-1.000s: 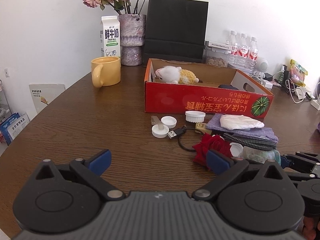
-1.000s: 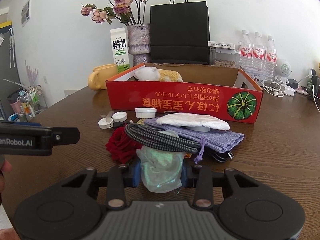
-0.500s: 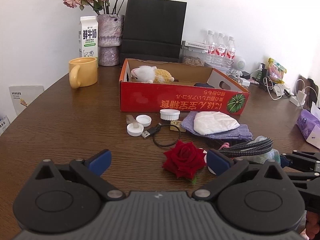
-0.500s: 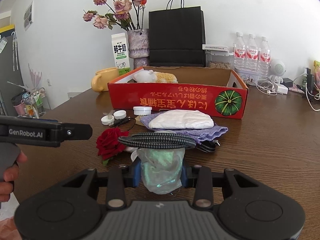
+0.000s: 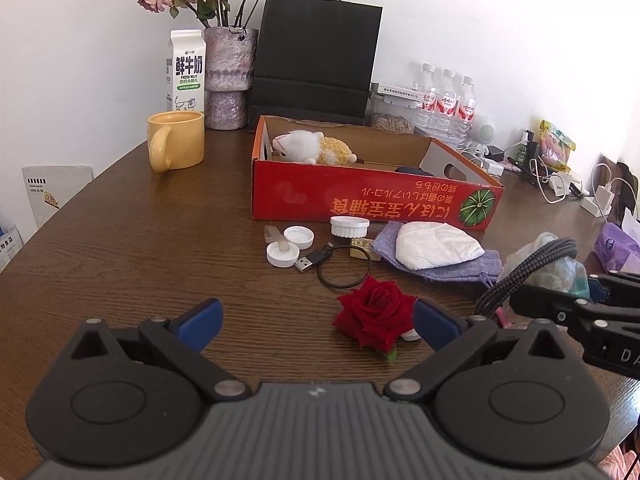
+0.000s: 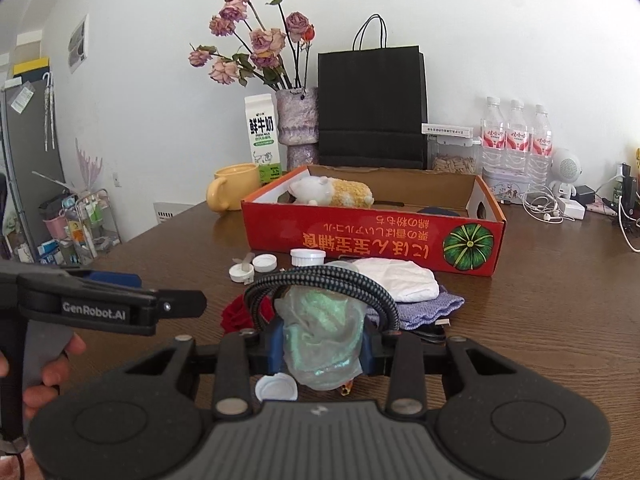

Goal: Organize objects
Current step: 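Grasp the cable and clear plastic bag with the right tool, then grasp the red rose with the left tool while right tool holds the plastic bag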

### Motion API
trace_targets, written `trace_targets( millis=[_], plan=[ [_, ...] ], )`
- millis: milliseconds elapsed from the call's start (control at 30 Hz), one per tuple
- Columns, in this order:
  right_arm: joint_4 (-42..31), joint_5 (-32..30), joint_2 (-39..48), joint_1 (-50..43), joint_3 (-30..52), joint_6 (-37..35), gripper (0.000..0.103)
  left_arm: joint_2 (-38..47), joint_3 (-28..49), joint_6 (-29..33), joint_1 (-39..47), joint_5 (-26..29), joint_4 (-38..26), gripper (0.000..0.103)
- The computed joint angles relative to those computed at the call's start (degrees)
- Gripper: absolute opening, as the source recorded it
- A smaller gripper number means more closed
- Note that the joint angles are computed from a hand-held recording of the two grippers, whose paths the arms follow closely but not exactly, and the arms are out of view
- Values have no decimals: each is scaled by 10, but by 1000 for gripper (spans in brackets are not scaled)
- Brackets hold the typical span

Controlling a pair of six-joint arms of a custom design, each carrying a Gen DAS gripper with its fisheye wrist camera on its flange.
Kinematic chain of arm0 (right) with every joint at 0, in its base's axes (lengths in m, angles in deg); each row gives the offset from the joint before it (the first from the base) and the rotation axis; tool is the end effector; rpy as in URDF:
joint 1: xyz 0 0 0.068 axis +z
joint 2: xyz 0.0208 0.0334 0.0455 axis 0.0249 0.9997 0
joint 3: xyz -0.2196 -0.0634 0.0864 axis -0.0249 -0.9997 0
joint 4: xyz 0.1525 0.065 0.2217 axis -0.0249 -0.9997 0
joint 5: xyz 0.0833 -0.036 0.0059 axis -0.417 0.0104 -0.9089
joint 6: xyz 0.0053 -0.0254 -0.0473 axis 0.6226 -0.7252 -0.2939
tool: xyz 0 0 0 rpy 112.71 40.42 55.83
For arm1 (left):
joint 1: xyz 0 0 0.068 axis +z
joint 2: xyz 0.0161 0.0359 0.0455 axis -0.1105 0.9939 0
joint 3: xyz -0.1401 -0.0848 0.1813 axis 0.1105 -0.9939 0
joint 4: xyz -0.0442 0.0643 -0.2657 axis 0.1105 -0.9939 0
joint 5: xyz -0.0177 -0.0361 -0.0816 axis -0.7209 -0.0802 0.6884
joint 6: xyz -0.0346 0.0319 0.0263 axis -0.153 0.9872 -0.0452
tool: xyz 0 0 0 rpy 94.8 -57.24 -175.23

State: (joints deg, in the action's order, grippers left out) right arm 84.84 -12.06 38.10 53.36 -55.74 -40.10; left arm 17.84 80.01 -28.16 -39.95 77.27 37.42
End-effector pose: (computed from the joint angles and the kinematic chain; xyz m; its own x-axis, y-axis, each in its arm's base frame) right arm 0.1383 0.1449 0.0930 -0.4705 -0.0220 -0.8821 -0.1970 0.9771 0.0807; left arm 0.2051 -0.1295 0.1141 -0.5585 0.0766 -0.8259 0.3073 0.9440 -0.1203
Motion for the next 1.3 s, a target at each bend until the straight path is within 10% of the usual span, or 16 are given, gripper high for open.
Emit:
trace_targets(
  millis=[667, 1033, 1133, 1300],
  plan=[
    [-50, -34, 53, -31, 27, -7, 33, 26, -8, 44, -58, 20, 42, 103],
    [-63, -81, 22, -59, 36, -38, 33, 130, -17, 190, -94, -17, 199, 100],
    [-66, -102, 19, -64, 38, -41, 33, 169, -22, 230, -107, -4, 265, 91],
    [-55, -113, 34, -59, 44, -42, 33, 212, 7, 236, -105, 39, 266, 16]
  ],
)
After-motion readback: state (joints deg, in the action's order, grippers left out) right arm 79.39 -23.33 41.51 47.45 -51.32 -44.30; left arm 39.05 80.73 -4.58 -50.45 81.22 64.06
